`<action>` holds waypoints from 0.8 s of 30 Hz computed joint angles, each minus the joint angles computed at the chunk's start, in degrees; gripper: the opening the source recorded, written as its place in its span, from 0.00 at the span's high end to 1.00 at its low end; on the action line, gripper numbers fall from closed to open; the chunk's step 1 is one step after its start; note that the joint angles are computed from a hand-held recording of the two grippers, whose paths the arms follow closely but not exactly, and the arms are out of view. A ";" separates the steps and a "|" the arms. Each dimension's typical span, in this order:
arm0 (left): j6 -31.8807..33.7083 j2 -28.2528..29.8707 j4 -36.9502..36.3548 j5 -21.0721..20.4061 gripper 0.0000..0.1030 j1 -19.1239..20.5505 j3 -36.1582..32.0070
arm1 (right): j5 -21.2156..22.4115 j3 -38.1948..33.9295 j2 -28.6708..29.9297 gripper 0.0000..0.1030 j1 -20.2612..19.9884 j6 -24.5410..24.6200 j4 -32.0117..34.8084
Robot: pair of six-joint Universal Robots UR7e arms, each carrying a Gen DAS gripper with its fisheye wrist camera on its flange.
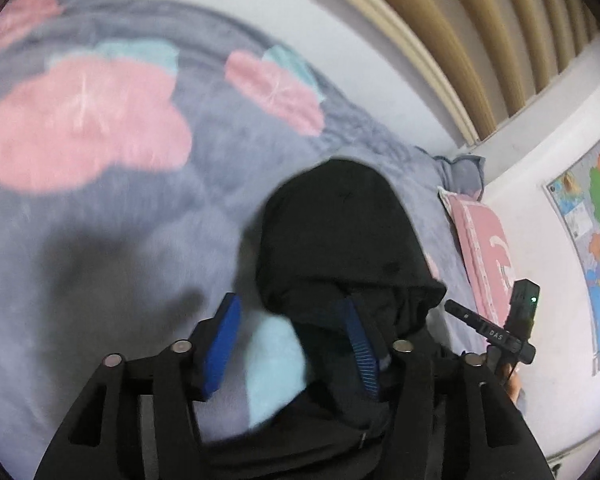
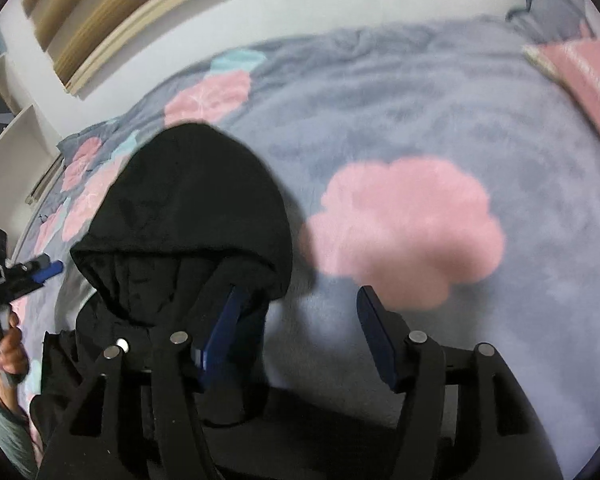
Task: Fold large clothes
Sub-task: 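Lift the hood with both grippers and fold it toward the hem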
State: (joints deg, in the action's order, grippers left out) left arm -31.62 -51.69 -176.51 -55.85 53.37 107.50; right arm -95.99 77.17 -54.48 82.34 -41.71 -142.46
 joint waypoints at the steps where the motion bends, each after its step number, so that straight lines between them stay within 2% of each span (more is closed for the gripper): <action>1: 0.38 0.13 0.00 0.37 0.38 -0.15 -0.74 | -0.04 0.34 -0.31 0.37 0.37 -0.32 -1.12; 7: 4.23 4.20 -0.93 2.69 0.38 1.21 -7.72 | 0.39 -3.49 2.55 0.36 3.09 -2.59 -0.99; 9: 5.27 5.73 -3.58 1.54 0.38 2.45 -9.55 | -0.23 -4.95 4.08 0.36 3.77 -3.93 -1.86; 11: 6.04 7.14 -5.96 -0.81 0.38 3.90 -10.96 | 2.16 -6.05 5.30 0.35 3.86 -5.28 -2.21; 14: 5.23 9.12 -3.95 -2.21 0.38 5.80 -13.66 | 2.68 -8.23 7.46 0.33 4.01 -5.70 -0.67; 16: 4.68 10.56 -3.40 -2.61 0.38 6.99 -15.10 | 2.26 -11.32 9.79 0.33 4.03 -4.76 3.41; 19: 4.70 12.08 -4.84 -8.86 0.38 9.12 -16.35 | 0.32 -15.81 13.30 0.30 4.12 -3.30 8.73; 20: 4.98 12.33 -3.84 -11.20 0.38 9.67 -16.96 | 0.25 -16.91 14.15 0.28 3.97 -2.95 9.88; 22: 5.79 12.94 1.23 -14.50 0.38 10.33 -18.99 | 1.09 -20.13 16.01 0.13 3.47 -1.76 14.95; 23: 6.37 13.35 3.20 -13.17 0.38 9.97 -19.75 | 1.90 -22.59 17.32 0.13 3.03 -1.20 19.37; 24: 7.55 14.04 4.58 -9.92 0.38 9.12 -20.47 | 1.84 -23.71 18.12 0.13 2.79 -0.96 21.39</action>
State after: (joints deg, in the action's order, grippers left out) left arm -24.07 -37.65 -171.93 -65.76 62.49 87.03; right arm -94.15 53.46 -36.36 85.13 -42.67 -121.07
